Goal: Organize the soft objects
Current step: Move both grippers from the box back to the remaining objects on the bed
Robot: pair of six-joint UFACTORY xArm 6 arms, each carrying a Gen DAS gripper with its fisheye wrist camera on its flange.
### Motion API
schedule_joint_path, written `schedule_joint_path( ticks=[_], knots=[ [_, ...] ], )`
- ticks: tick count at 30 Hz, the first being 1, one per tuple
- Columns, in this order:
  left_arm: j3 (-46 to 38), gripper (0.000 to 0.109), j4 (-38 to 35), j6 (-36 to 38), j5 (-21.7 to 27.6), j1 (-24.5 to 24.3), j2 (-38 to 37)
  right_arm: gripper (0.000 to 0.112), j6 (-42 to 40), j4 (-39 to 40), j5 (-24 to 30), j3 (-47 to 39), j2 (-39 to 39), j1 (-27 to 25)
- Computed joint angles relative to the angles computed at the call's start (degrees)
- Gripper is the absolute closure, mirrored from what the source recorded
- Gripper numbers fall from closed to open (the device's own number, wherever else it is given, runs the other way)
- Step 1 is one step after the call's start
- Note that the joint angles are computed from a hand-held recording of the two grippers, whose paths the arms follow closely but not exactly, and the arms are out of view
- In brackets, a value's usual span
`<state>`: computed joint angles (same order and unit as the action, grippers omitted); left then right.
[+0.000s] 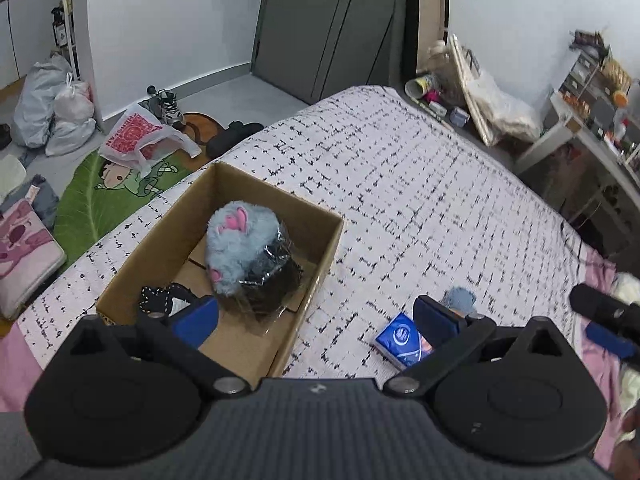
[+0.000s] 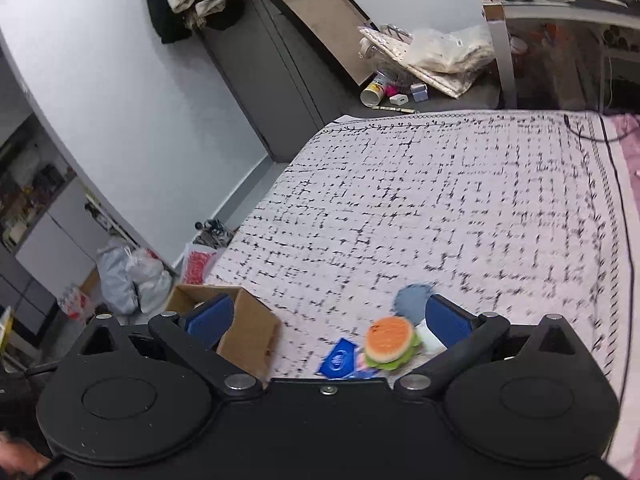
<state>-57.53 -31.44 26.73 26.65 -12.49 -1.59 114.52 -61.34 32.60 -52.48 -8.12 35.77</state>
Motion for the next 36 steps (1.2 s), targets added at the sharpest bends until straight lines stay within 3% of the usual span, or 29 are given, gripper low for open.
schedule_joint_path(
  ticks=[5,10,16,30,36],
  knots=[
    [1.34,0.006,5.05,-4.71,-0.57,-1.94,-0.85,0.009,-1.87,-0.58,-3.33,3.63,-3.07,-2.5],
    [2.52,0.006,13.66,-13.18,-1.83,-3.76,-1.41,0.009,3.43,-3.74,-6.04,7.95,-4.46,-4.5],
    [5.3,0.006,19.55,-16.81,-6.12,-6.53,-2.0,0.009,5.31,-3.97,-10.48,11.34,-4.94,-6.85],
    [4.58,0.009,17.8,-19.79,-7.28,-11.04,2.09,0.009,13.3,-9.47,-23.77,15.66,-4.85,-14.15],
    [3.15,0.016,16.18,-20.02,-8.02,-12.59,5.28,0.01,25.35,-20.0,-28.65,14.0,-1.91,-17.75]
  ],
)
